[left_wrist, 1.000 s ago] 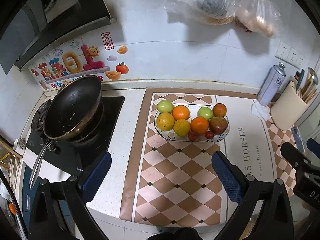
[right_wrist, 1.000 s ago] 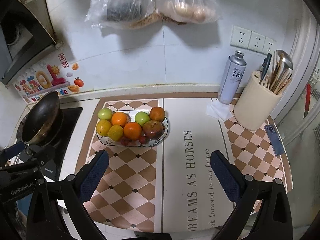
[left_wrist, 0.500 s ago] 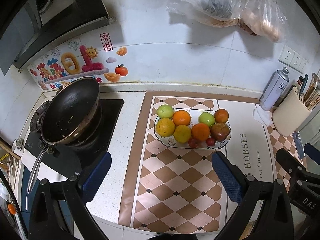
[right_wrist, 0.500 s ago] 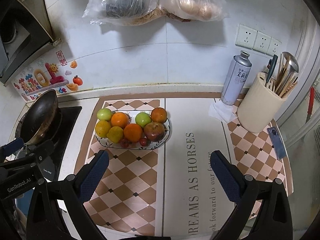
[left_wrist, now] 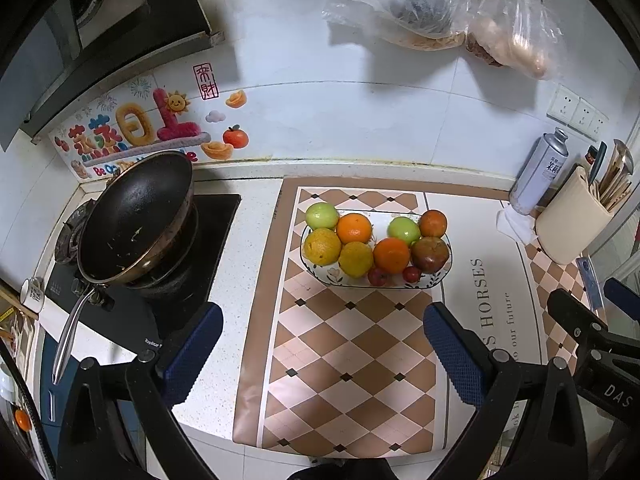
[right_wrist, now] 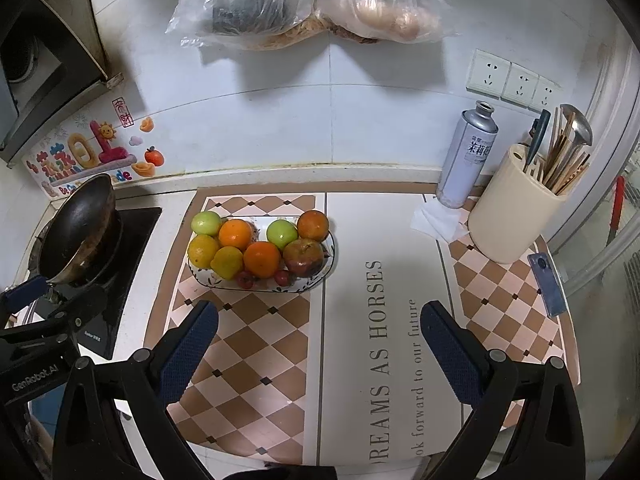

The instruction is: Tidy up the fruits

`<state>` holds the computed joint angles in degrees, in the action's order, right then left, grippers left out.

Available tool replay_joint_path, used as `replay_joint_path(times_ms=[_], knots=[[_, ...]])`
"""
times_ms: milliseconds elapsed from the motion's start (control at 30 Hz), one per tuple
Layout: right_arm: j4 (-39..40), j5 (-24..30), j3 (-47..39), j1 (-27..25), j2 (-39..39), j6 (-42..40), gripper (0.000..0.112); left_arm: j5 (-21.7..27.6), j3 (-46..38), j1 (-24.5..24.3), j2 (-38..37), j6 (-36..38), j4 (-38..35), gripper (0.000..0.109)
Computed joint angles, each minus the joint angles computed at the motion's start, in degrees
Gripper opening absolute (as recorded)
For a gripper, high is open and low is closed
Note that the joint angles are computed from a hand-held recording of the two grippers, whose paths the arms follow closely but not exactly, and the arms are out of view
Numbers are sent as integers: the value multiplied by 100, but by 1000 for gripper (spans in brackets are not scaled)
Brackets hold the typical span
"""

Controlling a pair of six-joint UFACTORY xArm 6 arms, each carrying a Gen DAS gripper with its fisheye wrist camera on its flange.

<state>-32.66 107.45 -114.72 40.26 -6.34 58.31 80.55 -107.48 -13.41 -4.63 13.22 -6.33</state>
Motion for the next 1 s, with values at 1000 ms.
replay_joint_path(times_ms=[1000], knots=[[-57,147,-115,95,-16,-31,103,-6,88,29,-171,12,-17,103]])
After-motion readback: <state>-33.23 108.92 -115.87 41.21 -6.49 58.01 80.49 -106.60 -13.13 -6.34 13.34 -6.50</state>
